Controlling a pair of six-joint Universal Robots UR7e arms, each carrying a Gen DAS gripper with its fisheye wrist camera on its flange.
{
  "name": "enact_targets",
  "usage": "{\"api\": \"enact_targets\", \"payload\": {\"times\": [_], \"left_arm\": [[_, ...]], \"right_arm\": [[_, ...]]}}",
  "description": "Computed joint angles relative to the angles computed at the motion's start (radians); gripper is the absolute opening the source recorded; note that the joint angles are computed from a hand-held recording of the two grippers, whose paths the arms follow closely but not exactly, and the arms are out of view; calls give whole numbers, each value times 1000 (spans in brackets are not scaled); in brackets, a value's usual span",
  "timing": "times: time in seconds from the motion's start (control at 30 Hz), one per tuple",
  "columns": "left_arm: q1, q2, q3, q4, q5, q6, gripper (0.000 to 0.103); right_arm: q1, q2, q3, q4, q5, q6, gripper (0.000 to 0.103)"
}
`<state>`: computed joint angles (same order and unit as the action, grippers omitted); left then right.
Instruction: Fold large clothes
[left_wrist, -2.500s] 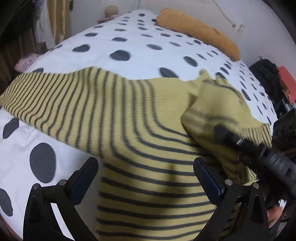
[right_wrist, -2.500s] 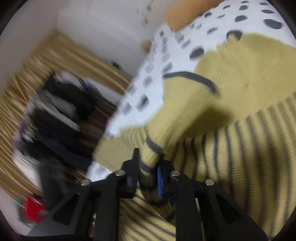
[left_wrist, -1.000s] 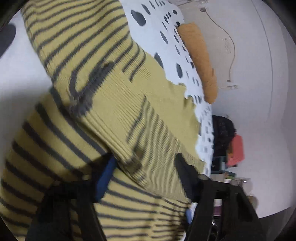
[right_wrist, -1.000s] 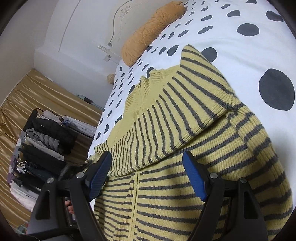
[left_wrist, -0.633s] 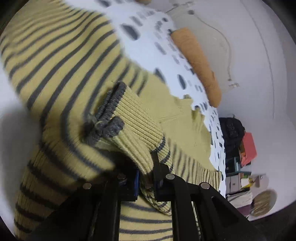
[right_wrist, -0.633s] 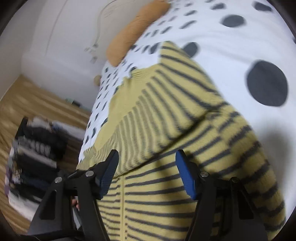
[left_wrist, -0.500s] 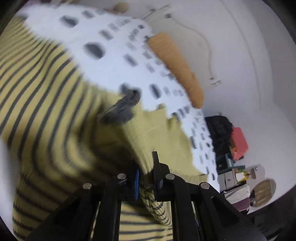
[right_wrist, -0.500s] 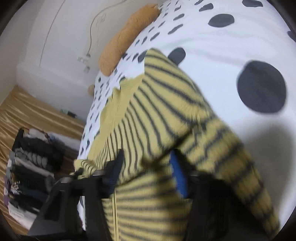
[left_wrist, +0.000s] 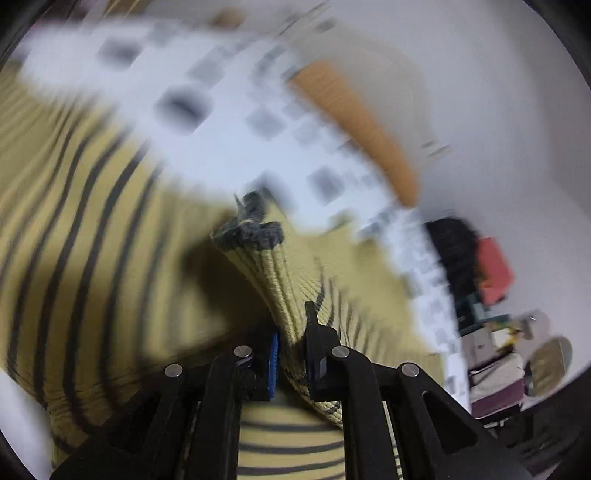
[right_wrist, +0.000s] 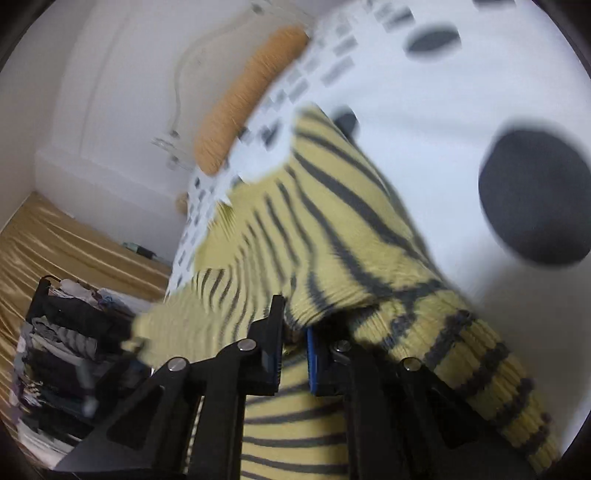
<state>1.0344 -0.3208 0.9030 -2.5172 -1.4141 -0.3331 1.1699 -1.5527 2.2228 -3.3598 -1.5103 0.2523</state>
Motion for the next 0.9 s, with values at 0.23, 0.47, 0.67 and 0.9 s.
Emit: {"api": "enact_targets", "payload": {"times": [0.23,0.47,0.67,0.9], "left_arm": [[-12,-19,40,-23,58,39,14],[-5,-57,124,-91,44,38,14],[4,-40,118,-118,15,43,14],[2,-47,143,-151,21,65,14]], "right_arm": [[55,-106,48,17,-26,-63,36],[76,-3,-172,130,-149,-57,36],[146,142,-429,318,-515,-176,31],[112,155,-534,509,-483,-222,65]]}}
